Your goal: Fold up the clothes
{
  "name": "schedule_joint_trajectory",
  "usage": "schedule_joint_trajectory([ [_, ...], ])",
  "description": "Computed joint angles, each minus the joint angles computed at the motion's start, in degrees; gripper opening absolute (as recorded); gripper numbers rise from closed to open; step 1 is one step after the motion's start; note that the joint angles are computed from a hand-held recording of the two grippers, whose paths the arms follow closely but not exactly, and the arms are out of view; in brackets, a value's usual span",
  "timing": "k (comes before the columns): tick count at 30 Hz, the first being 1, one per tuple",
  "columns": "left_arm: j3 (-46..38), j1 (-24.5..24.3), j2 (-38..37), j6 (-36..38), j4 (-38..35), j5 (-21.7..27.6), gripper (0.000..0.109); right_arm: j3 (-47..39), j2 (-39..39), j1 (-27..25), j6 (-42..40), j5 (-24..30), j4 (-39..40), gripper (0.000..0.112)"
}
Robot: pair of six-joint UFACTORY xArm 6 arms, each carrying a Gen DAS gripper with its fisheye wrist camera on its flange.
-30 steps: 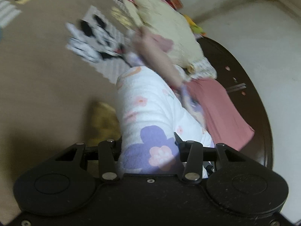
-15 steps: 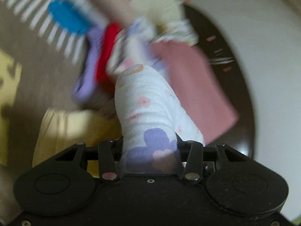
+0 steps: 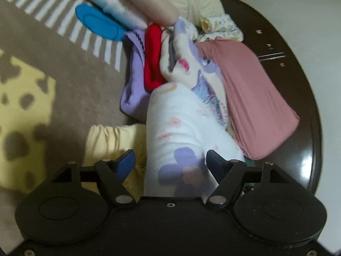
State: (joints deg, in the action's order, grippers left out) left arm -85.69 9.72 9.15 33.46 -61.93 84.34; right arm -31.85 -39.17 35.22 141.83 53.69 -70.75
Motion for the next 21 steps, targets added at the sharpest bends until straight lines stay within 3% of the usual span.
schedule_joint_trajectory([
  [3, -1.3, 4.1, -0.2, 2.5, 0.2, 3.9, 0.074, -2.4, 0.2, 8.1, 1.4, 10.0, 0.3, 0.068],
  [6, -3.5, 8.8, 0.1, 7.1, 1.2, 7.0, 0.077, -7.6, 4.1, 15.2, 0.7, 18.9, 2.2, 0.089],
  [8, -5.7, 12.0, 0.9, 11.2, 2.0, 8.5, 0.079, -11.9, 7.8, 17.3, -1.9, 19.8, 3.8, 0.094],
  [11, -8.2, 17.1, 1.9, 17.6, 4.2, 8.5, 0.085, -19.0, 15.0, 18.1, -6.0, 15.9, 5.0, 0.095],
  [15, -10.8, 23.5, 2.7, 25.1, 7.5, 3.8, 0.091, -33.4, 28.1, 18.9, -17.1, 11.6, 8.6, 0.1],
  [21, -4.7, 29.0, -1.6, 38.0, 9.3, -14.9, 0.103, -59.9, 49.4, 21.3, -34.3, 11.7, 15.6, 0.103],
])
